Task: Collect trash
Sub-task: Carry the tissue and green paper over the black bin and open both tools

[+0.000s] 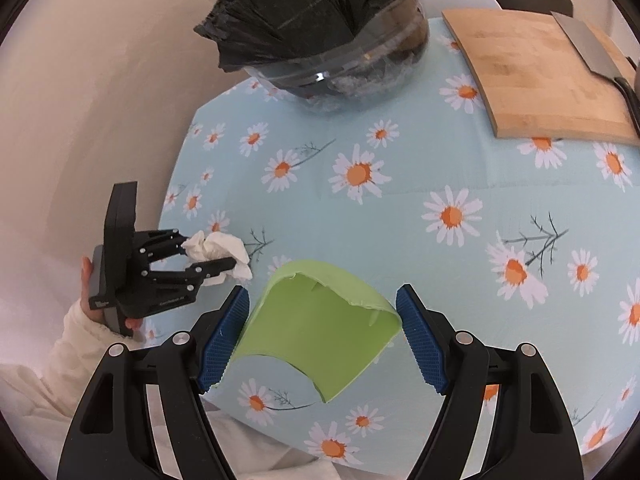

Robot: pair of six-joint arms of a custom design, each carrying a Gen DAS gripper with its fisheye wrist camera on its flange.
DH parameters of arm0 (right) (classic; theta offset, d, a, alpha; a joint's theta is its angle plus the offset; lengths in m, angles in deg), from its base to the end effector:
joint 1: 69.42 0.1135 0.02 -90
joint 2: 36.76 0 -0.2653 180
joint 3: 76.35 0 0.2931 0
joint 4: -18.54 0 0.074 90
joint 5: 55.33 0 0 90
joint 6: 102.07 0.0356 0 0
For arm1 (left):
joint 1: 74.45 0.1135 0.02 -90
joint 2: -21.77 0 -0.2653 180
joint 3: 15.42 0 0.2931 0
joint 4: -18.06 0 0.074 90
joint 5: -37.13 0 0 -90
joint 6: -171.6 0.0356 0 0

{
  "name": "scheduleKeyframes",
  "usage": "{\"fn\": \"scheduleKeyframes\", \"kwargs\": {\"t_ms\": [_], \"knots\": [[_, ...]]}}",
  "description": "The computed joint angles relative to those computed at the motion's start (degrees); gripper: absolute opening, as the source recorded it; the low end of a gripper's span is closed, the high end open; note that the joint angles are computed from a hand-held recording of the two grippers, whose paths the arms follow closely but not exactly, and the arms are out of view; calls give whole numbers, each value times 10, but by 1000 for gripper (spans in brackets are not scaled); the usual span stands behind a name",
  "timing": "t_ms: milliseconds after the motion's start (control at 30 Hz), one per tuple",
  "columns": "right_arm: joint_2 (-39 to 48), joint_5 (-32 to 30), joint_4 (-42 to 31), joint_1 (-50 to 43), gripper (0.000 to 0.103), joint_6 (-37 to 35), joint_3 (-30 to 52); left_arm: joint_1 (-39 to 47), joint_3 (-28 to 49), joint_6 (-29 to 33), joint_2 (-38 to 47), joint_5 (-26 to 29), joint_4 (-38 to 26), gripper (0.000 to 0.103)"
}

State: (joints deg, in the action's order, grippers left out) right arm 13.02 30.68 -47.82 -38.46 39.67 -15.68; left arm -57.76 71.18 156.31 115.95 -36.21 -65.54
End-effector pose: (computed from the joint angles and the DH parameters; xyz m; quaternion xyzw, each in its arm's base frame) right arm 0.1690 0.1043 0.2812 0.1620 0.9406 0.2209 0.2007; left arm 0.3168 0.0843 0.2313 0.4785 0.8660 -0.1085 0.0966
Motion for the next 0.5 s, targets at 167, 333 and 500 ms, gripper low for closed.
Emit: {"fn": "scheduleKeyframes", "kwargs": {"t_ms": [167,333,500], "knots": [[-19,-25,-7,-26,71,-45,-3,10,-16,-18,-43,-2,-4,30],[-46,-51,-24,-52,71,-91,-5,14,-40,-49,-95,5,-7,30],[-75,-91,-52,-97,71,-157,-5,14,-70,-82,-157,10,-10,30]]}}
